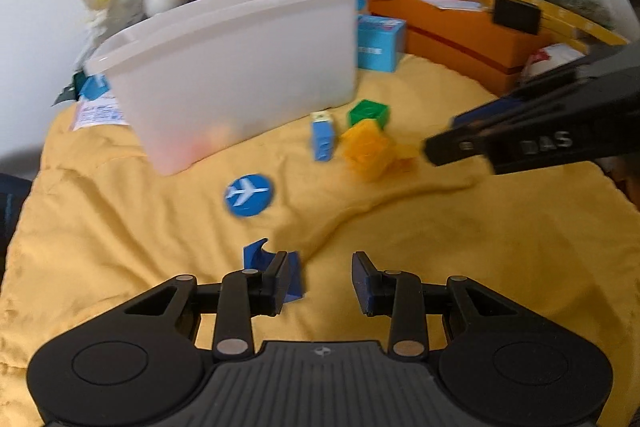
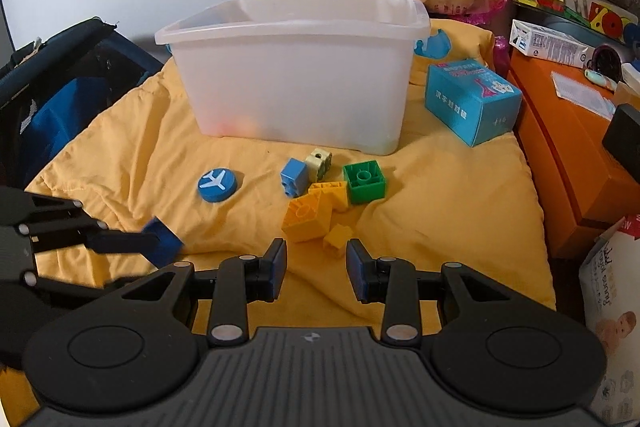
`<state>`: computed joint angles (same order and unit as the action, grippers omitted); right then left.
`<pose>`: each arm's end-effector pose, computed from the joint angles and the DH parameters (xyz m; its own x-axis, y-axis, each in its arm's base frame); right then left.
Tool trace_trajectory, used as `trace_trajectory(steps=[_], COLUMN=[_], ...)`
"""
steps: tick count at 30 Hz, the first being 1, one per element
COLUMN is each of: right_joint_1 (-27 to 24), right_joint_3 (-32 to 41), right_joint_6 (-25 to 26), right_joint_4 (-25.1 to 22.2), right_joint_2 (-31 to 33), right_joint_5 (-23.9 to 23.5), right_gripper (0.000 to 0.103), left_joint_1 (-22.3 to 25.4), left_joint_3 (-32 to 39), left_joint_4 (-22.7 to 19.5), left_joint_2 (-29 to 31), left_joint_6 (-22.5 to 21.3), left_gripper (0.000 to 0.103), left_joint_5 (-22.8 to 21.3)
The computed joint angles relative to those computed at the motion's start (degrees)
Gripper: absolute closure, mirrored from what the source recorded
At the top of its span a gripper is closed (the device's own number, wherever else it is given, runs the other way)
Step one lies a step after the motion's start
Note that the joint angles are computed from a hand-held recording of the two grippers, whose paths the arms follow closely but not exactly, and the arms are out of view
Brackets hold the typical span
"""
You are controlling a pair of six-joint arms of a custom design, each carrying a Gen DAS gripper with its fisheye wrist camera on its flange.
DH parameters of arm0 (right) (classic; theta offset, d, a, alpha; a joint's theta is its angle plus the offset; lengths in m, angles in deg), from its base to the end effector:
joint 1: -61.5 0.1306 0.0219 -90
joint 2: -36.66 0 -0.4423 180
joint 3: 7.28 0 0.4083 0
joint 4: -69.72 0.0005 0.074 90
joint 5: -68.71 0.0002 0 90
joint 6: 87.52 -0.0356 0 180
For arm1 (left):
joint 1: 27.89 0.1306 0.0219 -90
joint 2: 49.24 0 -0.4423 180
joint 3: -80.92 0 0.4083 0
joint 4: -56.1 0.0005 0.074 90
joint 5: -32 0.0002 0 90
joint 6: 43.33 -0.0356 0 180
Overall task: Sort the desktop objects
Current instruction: 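Grasp the blue arch block with the left tool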
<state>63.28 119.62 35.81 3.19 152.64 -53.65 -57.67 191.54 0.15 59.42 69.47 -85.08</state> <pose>0.6743 0.0395 0.5196 -0.5087 -0.4802 -0.7146 -0.7276 0.6835 0.0587 0.5576 -0.3010 0.4780 -0.7286 0.0194 -0.6847 -0.0785 0.9906 0.1116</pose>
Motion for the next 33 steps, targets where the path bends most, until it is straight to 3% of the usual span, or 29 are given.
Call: trace_trajectory(steps=[4, 10, 14, 16, 20, 25, 28, 33], right_joint_1=[0.0, 1.2, 2.5, 3.0, 3.2, 3.5, 3.7, 4.3], right_joint_3=[0.3, 2.6, 3.6, 4.2, 3.9, 7.5, 3.1, 6.7], right_joint_6=[-0.3, -2.1, 2.1, 5.7, 7.8, 8.7, 9.6, 17.8], right_joint_4=[0.7, 6.4, 9.2, 7.9, 5.4, -3.3, 4.5, 1.0], right_joint_2=[0.3, 2.4, 4.5, 5.4, 5.3, 6.3, 3.9, 6.7], right_joint_5=[0.8, 3.5, 9.2, 11.1, 10.0, 4.6, 6.1, 7.7], right_gripper=[0.066, 0.066, 0.066, 0.066, 0.067, 0.067, 0.067, 0.07], left_joint_1=[0.6, 0.3, 0.1, 0.1, 0.2, 0.6, 0.8, 0.9], left_joint_3=[-0.7, -1.9, -2.2, -2.2, -2.8, -3.0, -3.0, -2.8], left_joint_4=[-0.3, 1.1, 0.8, 0.4, 0.7, 0.7, 0.4, 0.1], left_joint_2=[-0.5, -1.9, -2.4, -2.4, -2.8, -2.9, -2.9, -2.6], left_joint_6=[0.4, 0.9, 1.3, 2.0, 3.2, 4.2, 4.8, 5.2], left_gripper=[0.064, 0.064, 0.064, 0.064, 0.064, 0.064, 0.063, 0.063], left_joint_5=[-0.6, -0.7, -1.4, -1.2, -1.1, -1.2, -1.2, -1.1])
